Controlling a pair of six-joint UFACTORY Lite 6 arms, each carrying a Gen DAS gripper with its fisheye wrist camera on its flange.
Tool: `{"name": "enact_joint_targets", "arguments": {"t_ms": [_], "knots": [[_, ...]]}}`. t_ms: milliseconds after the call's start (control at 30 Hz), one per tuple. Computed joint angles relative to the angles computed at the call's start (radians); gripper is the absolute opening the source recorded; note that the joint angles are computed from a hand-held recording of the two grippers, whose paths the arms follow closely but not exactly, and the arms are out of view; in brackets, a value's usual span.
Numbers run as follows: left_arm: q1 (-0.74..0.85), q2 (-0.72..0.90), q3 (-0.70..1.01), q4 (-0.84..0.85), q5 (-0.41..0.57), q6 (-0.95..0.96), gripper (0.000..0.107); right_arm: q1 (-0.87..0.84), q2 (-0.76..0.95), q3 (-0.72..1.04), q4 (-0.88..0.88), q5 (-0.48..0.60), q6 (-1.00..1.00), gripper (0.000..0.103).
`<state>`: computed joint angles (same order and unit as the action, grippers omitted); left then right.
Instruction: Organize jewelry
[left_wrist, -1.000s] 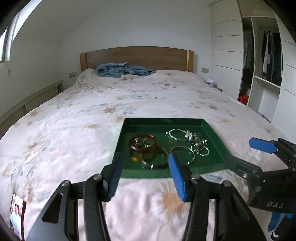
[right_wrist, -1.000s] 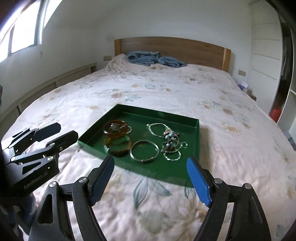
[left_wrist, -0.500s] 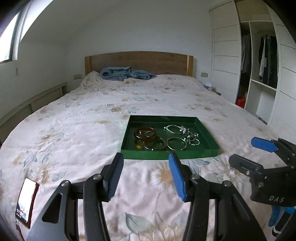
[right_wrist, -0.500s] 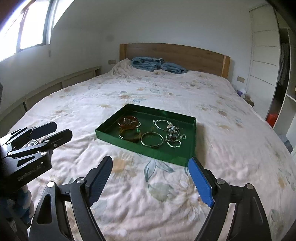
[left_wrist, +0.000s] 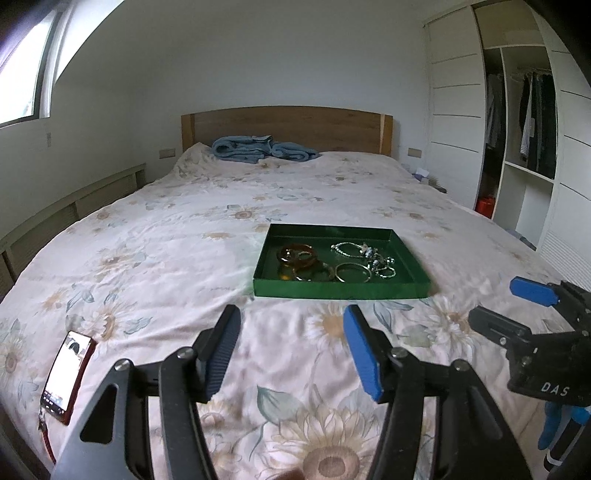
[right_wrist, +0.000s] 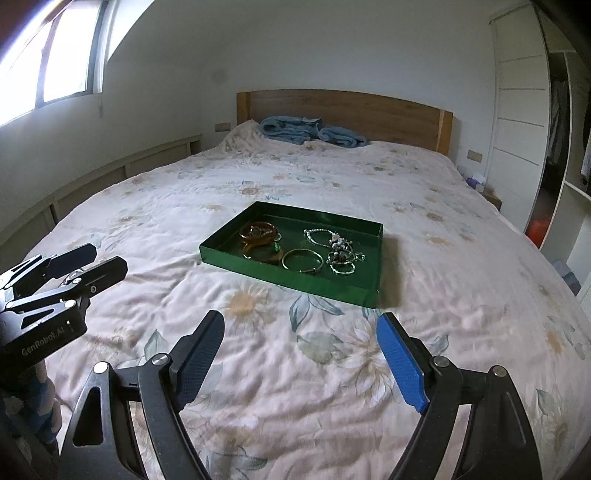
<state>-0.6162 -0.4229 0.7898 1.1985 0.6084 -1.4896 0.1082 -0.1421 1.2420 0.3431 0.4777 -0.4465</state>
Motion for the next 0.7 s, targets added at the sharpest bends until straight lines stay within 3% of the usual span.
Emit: {"name": "enact_joint_targets", "arguments": {"t_ms": [233,333,700], "knots": [[-0.069,-0.047,-0.017,-0.001,0.095,-0.027,0.061,-0.009,-0.089,-0.064,0.011,-0.016,-0.019,0.101],[-0.096,-0.057,-0.018,-0.005,0.122,-0.030,0.065,-0.019,-0.115,-0.086,0.019,-0.018,-0.033,0.102],[-0.183,-0.056,-0.007,-0.003,0.214,-0.036,0.065,-0.126,-0.167,-0.140,0.149,0.010,-0.172,0.102]]}}
